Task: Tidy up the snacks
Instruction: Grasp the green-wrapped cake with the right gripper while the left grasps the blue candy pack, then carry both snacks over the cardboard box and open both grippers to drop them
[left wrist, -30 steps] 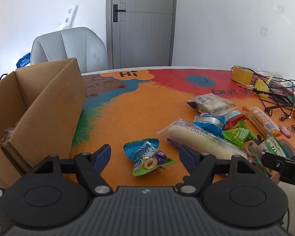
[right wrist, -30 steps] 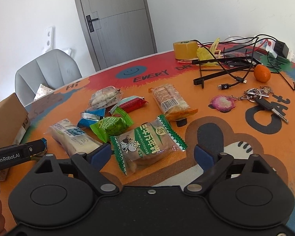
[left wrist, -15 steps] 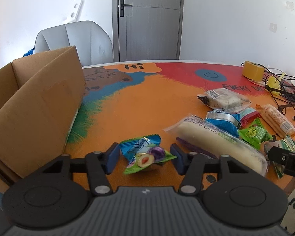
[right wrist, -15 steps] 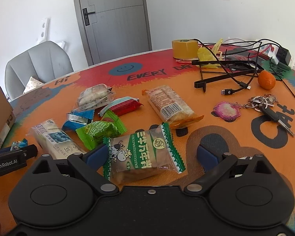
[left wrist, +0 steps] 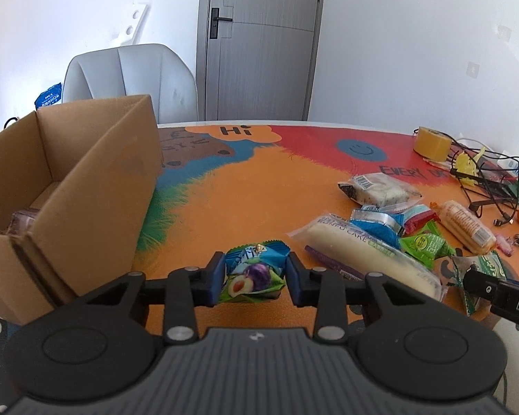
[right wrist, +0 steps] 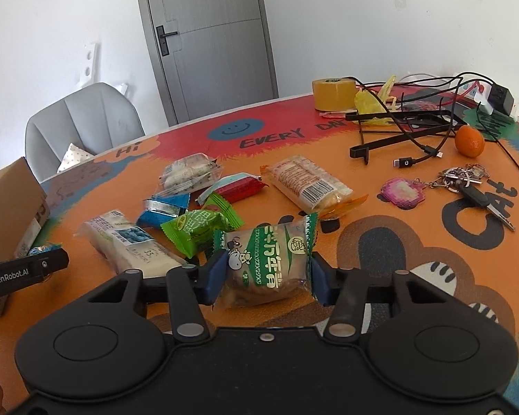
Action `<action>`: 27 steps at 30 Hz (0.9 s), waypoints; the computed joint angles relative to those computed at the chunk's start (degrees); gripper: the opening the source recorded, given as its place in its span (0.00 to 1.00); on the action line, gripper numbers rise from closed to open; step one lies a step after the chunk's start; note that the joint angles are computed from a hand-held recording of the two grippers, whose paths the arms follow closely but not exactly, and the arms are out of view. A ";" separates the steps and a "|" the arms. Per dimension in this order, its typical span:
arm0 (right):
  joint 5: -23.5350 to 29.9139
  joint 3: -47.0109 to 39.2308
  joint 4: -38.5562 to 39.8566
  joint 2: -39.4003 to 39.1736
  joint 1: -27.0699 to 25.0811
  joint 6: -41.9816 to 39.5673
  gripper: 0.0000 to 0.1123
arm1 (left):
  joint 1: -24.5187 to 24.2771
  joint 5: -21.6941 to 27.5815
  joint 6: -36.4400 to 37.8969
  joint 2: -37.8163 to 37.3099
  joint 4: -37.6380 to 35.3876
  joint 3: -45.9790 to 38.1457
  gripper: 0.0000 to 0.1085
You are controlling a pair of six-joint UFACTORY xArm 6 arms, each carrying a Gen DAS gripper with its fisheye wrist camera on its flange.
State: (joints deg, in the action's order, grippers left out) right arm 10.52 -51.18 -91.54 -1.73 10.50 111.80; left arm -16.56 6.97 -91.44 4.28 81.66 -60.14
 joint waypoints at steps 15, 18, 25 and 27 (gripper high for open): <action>0.40 0.90 -8.89 -6.30 2.20 10.44 0.44 | 1.74 -2.78 -14.59 -8.88 14.59 2.80 0.33; 0.64 0.24 -9.72 -6.61 3.41 10.88 0.44 | 2.21 -2.94 -22.20 -11.61 22.09 3.24 0.33; 0.85 -2.15 -11.37 -6.14 6.35 11.92 0.44 | 3.93 -1.54 -23.02 -16.60 23.29 5.49 0.33; 0.75 -3.12 -10.64 -5.57 7.17 11.33 0.44 | 4.70 -1.30 -21.71 -18.09 22.01 6.59 0.33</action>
State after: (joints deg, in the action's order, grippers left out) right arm 11.27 -54.30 -102.17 -7.30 17.67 123.14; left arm -11.86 5.67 -113.15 -13.81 103.67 -53.54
